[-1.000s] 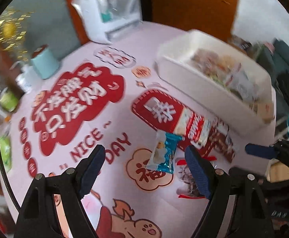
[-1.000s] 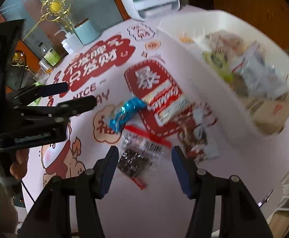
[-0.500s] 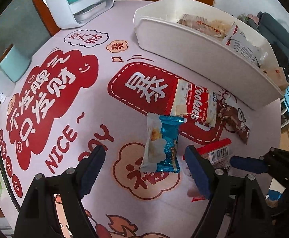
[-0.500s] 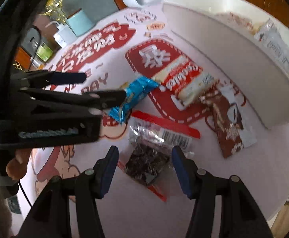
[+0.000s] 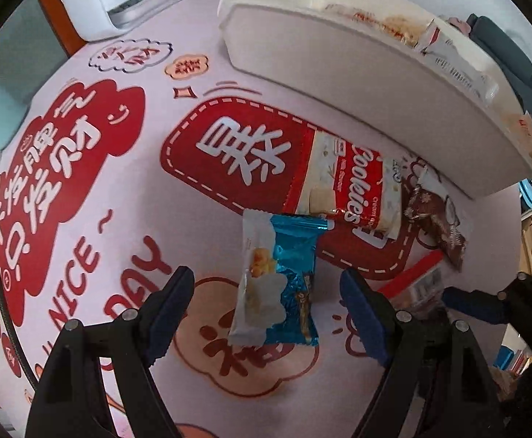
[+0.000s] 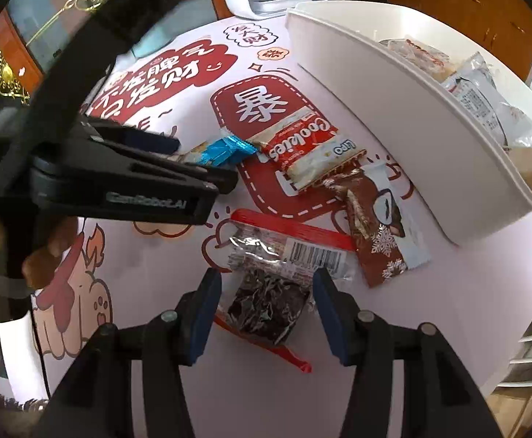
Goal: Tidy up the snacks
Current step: 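Grasp the blue-white candy with the left gripper while the right grasps the dark-filled clear bag, then carry both snacks over the white tray and open both grippers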
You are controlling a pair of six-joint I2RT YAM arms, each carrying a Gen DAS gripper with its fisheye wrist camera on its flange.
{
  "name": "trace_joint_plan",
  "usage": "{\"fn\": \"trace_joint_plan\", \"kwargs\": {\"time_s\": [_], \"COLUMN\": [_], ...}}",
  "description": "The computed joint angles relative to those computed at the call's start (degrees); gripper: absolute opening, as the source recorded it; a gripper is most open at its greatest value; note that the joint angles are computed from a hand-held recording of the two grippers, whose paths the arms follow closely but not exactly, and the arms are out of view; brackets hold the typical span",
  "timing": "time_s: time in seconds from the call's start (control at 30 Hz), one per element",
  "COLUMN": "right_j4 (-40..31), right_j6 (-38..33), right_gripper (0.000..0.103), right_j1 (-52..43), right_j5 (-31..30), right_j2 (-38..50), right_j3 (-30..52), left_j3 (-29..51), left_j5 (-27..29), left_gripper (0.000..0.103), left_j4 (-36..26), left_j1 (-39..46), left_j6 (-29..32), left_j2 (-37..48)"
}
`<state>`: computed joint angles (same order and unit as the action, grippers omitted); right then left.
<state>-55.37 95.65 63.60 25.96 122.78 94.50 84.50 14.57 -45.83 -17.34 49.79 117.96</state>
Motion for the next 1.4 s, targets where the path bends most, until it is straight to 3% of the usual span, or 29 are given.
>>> {"fn": "trace_joint_plan", "kwargs": {"time_s": [0.17,0.4,0.6,0.9,1.07,1.17,1.4], "right_j4": [-1.6,-9.0,-14.7,-3.4,0.1,0.6,2.2], "right_j6": [2.0,4.1,9.0,8.9,6.6,6.2,5.2], "right_gripper": [0.053,0.053,0.053,0.053,0.053,0.049,0.047], "right_j1": [1.0,1.4,2.6,1.1,-0.5,-0.5,0.3], "right_j5": [1.3,1.6,3.5,-0.7,-2.8,-2.2,-0.2], "right_j2": [-0.3,2.4,2.1,-0.8,-0.2,-0.2,-2.2], "right_j3": [0.3,6.1,8.0,0.5,-0.2,-0.4,-2.5], "left_j3": [0.2,0.6,-0.5,-2.8,-2.9,-3.6,-6.8], "left_j5": [-0.5,-0.1,-0.1,-0.3,-0.4,-0.8,-1.3], "left_gripper": [0.056,0.039,0.038,0.038,0.038,0.030,0.029], "left_j4": [1.3,2.3,2.6,3.3,3.2,3.1,2.7], "left_j1": [-0.1,1.6,2.6,3.0,2.9,2.8,3.8], "left_j6": [-1.3,-4.1,-4.7,-4.5,-4.4,-4.0,-3.2], "left_j2": [1.1,1.3,0.4,-1.5,-1.6,-2.3,-5.8]}}
